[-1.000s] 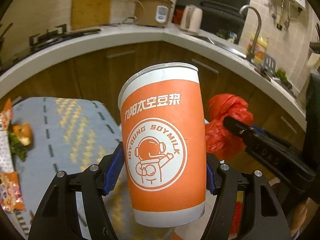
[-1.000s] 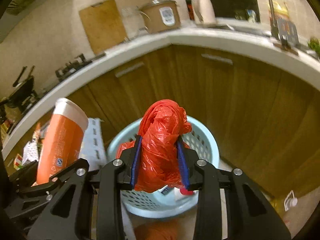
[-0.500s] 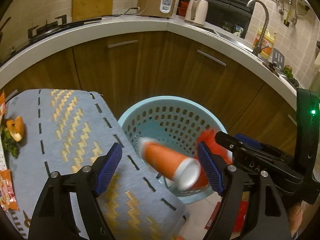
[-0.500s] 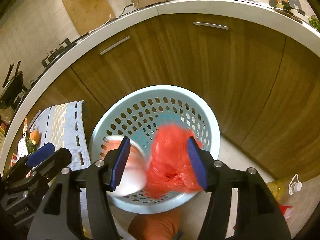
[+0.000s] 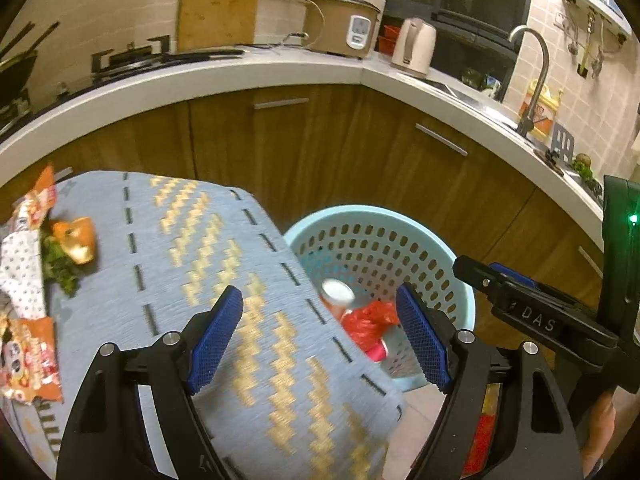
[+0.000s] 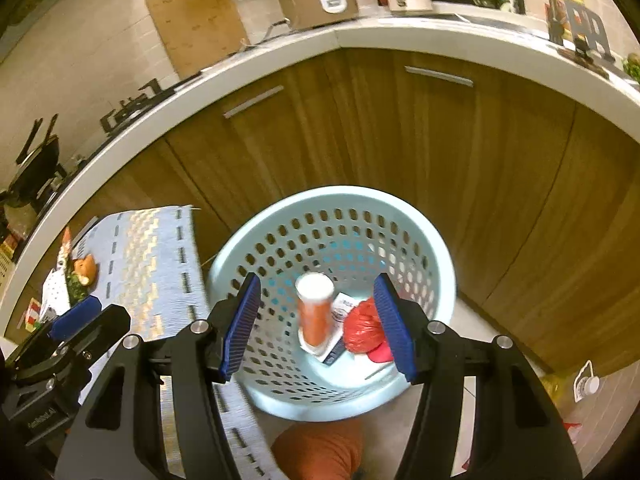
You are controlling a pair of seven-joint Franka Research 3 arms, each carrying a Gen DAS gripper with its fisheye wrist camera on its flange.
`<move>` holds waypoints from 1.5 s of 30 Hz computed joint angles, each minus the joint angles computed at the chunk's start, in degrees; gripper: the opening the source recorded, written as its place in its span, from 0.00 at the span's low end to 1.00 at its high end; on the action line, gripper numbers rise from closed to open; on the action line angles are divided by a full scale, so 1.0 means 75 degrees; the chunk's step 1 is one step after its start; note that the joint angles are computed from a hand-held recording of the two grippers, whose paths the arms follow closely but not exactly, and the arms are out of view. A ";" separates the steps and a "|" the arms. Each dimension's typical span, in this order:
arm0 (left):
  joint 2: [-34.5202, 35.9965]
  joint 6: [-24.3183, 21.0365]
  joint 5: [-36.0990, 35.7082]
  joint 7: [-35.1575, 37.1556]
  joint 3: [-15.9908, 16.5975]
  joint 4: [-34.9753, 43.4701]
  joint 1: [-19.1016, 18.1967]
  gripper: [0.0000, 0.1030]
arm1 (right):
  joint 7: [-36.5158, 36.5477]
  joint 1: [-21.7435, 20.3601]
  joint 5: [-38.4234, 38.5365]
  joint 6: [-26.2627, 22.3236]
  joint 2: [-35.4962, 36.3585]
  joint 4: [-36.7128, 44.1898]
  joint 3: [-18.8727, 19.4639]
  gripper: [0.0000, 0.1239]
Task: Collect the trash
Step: 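Return both tools over the table toward the snack wrappers and greens, then grasp the orange snack wrapper with the left tool while the right tool grasps the greens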
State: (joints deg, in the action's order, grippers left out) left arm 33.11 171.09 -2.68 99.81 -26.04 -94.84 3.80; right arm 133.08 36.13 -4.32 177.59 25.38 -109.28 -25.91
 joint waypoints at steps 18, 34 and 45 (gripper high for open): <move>-0.1928 0.1704 0.0153 -0.0834 -0.0756 -0.2640 0.2643 0.75 | -0.0825 0.1235 -0.0230 0.0127 0.0363 0.1072 -0.0114 0.45; -0.0886 0.0487 -0.0421 -0.0228 -0.1508 -0.1957 0.4293 0.75 | -0.1660 0.0284 -0.0601 -0.1133 0.1556 0.3499 0.1595 0.44; -0.0428 -0.0088 -0.1000 0.0223 -0.0352 -0.1129 0.3076 0.64 | -0.2447 -0.0246 -0.0546 -0.2344 0.2807 0.5738 0.2346 0.44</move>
State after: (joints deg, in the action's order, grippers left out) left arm 29.90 170.43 -10.19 101.48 -28.68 -103.31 26.86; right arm 114.72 34.29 -8.41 160.01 46.43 -66.25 -8.31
